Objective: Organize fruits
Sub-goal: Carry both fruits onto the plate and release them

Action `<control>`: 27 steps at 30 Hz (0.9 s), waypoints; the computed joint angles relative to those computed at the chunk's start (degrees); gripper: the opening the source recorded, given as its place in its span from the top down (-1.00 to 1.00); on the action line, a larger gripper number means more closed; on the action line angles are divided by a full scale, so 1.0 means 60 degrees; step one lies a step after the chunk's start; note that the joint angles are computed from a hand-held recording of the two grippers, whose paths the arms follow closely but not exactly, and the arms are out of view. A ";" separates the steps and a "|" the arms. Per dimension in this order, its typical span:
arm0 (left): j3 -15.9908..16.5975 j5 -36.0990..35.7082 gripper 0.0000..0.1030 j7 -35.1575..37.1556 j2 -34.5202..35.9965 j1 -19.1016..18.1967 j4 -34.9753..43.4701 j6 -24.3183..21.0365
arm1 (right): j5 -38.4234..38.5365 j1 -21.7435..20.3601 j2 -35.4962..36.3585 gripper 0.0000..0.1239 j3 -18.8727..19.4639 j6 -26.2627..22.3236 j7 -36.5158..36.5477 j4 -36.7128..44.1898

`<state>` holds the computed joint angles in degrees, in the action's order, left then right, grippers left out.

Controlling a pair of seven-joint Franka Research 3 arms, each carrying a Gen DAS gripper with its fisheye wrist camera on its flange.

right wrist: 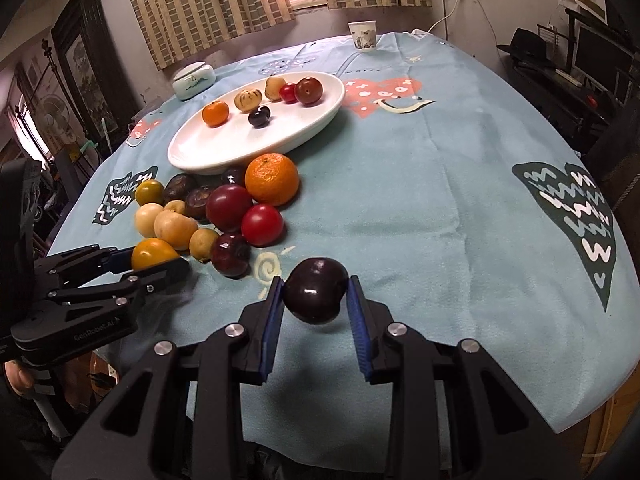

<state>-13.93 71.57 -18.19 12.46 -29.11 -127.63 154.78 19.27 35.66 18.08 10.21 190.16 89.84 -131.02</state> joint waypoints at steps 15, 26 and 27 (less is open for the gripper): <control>-0.0122 0.1043 0.19 -0.1396 -0.1644 0.0951 -0.1311 0.0745 | -0.0289 -0.0096 0.0231 0.48 0.0316 -0.0413 -0.0100 0.0639; 0.0173 0.0191 0.19 0.0663 -0.1218 0.1866 -0.0155 0.0263 | -0.1069 0.0048 0.1636 0.48 0.0067 -0.2105 -0.0860 0.3896; 0.0237 -0.0070 0.19 0.1070 -0.1010 0.1932 0.0138 0.0208 | -0.1203 0.0154 0.2010 0.48 -0.0074 -0.2485 -0.0895 0.4669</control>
